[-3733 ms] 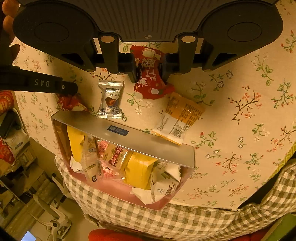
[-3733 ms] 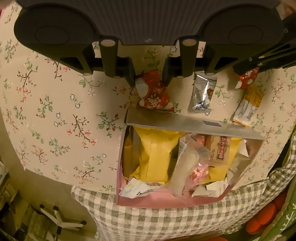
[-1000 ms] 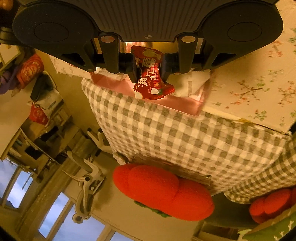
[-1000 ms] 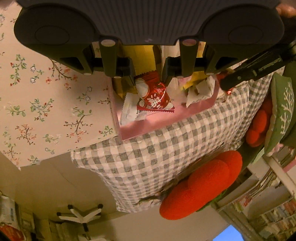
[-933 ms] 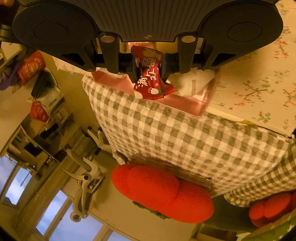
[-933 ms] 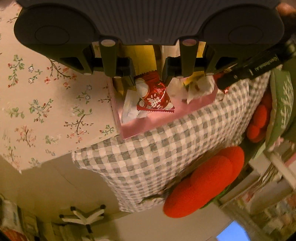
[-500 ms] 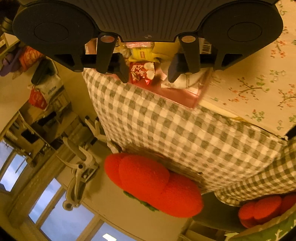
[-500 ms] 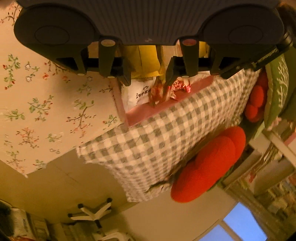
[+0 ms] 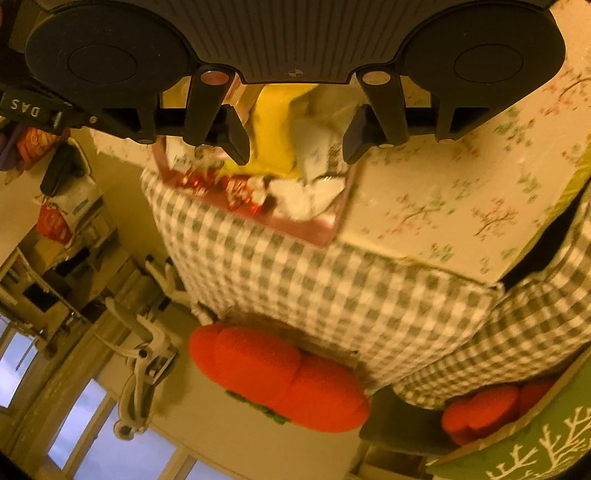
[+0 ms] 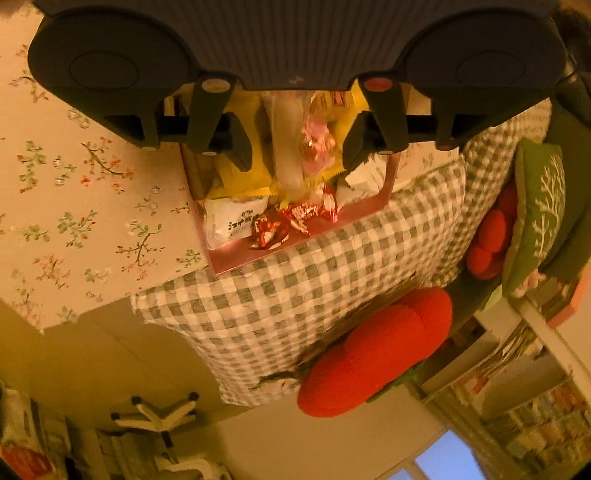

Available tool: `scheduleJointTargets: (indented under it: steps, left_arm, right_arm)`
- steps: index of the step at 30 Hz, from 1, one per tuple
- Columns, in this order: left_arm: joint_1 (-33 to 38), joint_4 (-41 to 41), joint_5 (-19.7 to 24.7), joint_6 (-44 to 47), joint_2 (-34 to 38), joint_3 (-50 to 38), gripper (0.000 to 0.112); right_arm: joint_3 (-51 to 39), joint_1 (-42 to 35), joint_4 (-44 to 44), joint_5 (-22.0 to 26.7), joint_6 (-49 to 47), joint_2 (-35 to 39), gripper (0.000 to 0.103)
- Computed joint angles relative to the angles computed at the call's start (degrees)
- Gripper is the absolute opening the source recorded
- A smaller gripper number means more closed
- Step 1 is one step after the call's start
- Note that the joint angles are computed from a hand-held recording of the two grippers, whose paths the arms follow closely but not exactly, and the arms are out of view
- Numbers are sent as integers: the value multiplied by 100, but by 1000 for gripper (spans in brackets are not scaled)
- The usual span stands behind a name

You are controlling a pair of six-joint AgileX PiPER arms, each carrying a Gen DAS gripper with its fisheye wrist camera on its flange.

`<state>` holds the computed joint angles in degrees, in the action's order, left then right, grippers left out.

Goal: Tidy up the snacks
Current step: 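Move both tools back over the orange bar and silver candy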

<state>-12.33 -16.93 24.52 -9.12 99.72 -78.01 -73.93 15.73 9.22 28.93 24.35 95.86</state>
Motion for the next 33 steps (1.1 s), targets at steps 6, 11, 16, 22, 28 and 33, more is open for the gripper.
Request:
scheduleJointTargets:
  steps: [6, 11, 16, 22, 28, 33]
  left_arm:
    - [21, 40, 210, 116, -494, 539, 60]
    - [-5, 118, 370, 55, -830, 908, 60]
    - [-5, 73, 452, 75, -1128, 1271, 61]
    - [-54, 242, 430, -51, -1363, 1561, 64]
    - [-154, 632, 446, -271, -1293, 1594, 65]
    - [-236, 723, 404, -196, -1186, 1587, 76]
  right_arm:
    - [-194, 309, -656, 806, 680, -62, 56]
    - [-6, 493, -700, 1037, 1110, -299, 58]
    - [298, 830, -1085, 1018, 1633, -642, 63]
    - [607, 1080, -1270, 1018, 1988, -830, 67]
    - [682, 1178, -1739, 1103, 2421, -833, 73]
    - [660, 1144, -1627, 1141, 2250, -673, 76]
